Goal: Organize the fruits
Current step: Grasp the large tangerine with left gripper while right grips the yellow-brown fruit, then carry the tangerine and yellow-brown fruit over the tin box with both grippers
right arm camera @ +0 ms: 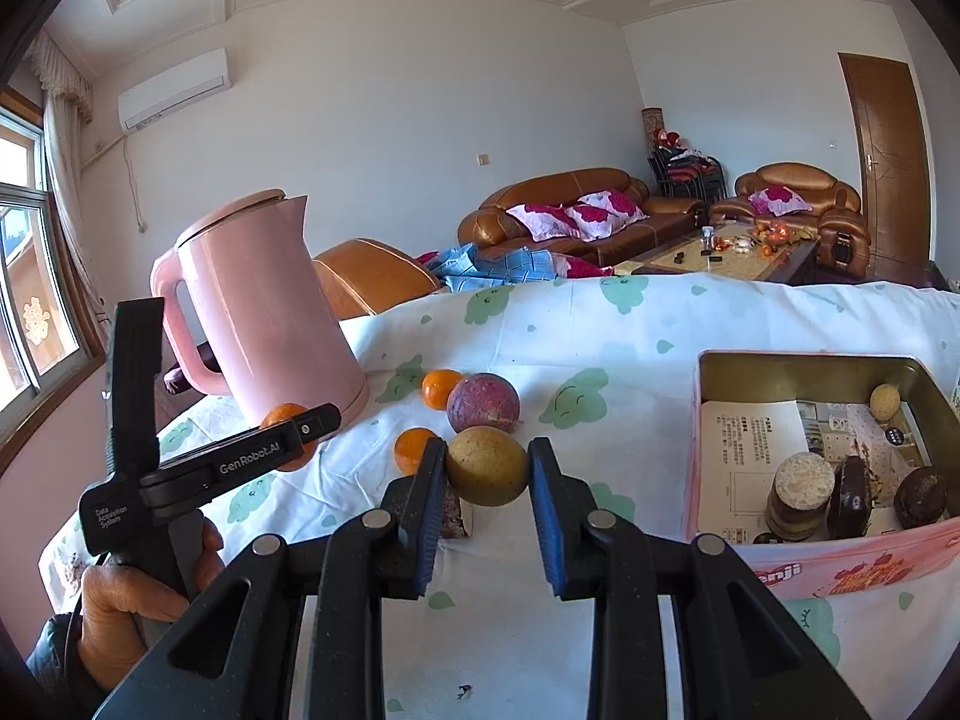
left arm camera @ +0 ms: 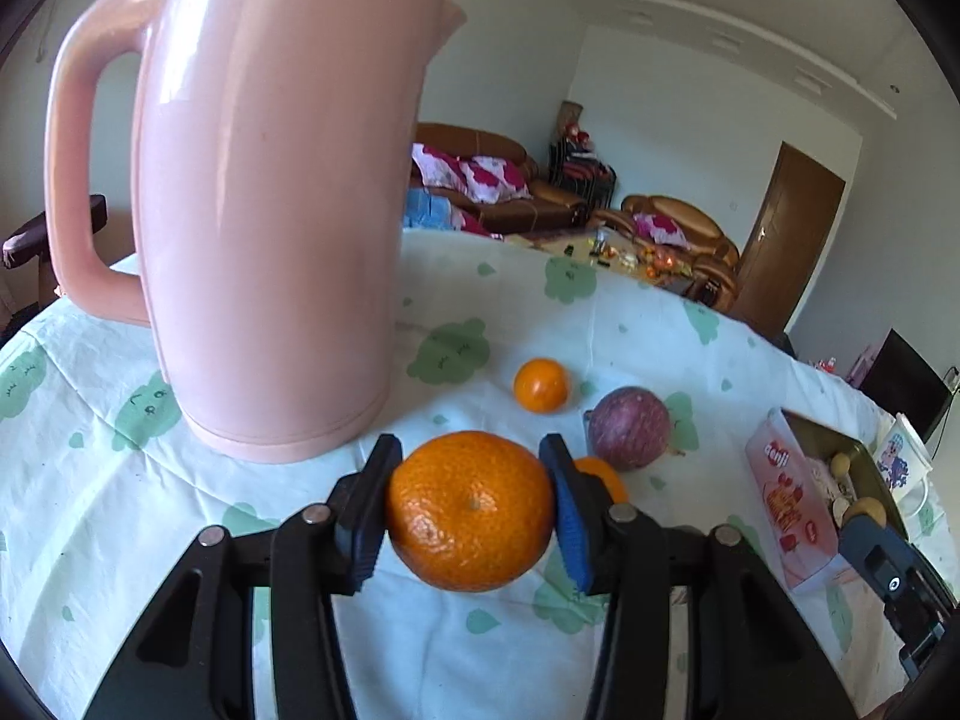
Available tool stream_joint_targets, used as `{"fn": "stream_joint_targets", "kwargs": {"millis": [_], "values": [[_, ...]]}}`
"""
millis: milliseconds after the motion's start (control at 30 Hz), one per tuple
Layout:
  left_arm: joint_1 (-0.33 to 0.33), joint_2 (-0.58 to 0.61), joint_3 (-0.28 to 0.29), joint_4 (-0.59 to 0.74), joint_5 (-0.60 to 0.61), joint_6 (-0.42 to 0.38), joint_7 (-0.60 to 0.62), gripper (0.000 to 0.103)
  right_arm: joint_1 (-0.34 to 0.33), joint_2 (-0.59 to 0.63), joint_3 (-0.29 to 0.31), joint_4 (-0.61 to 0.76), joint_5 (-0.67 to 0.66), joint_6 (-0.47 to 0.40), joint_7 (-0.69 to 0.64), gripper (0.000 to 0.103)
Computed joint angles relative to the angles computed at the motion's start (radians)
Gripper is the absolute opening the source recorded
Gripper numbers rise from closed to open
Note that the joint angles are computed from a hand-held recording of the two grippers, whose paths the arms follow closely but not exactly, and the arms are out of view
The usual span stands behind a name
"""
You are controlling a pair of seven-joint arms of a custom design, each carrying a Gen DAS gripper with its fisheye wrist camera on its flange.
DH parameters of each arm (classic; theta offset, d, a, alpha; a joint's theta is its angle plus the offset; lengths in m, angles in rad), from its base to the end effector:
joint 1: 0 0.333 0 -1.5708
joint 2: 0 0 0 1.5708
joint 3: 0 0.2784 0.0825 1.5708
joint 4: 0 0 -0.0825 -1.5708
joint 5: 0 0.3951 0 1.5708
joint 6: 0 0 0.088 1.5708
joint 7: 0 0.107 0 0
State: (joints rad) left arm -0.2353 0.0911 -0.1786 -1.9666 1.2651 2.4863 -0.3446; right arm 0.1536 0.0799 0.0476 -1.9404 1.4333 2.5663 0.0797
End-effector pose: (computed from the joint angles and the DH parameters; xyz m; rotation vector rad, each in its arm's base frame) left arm 0.5650 -0.2508 0.4282 -2.0162 1.0536 -0.8488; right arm 0.6117 0.1084 0.4487 -1.8004 0.9359 -0.3153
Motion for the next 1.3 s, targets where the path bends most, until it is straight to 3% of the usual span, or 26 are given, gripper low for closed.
{"fn": "stream_joint_targets", "kwargs": {"millis": [267, 467, 900, 1300], "values": [[-0.079, 0.033, -0.030, 0.070, 0.065, -0.208, 0.032, 0.049, 0.029, -0.004, 0.017, -0.008, 0.079, 0.171, -0.128, 0.029], [-0.133, 0.048, -0.041, 0.096, 0.080, -0.325, 0.039, 0.049, 0.040, -0.004, 0.018, -0.007, 0.135, 0.222, -0.246, 0.029], [-0.194, 0.108, -0.043, 0.177, 0.069, -0.420, 0.092, 0.049, 0.008, 0.012, -0.004, 0.013, 0.176, 0.232, -0.353, 0.029], [-0.252, 0.248, 0.001, 0.361, 0.039, -0.385, 0.178, 0.049, -0.048, 0.067, -0.006, 0.083, 0.130, 0.228, -0.304, 0.029]]}}
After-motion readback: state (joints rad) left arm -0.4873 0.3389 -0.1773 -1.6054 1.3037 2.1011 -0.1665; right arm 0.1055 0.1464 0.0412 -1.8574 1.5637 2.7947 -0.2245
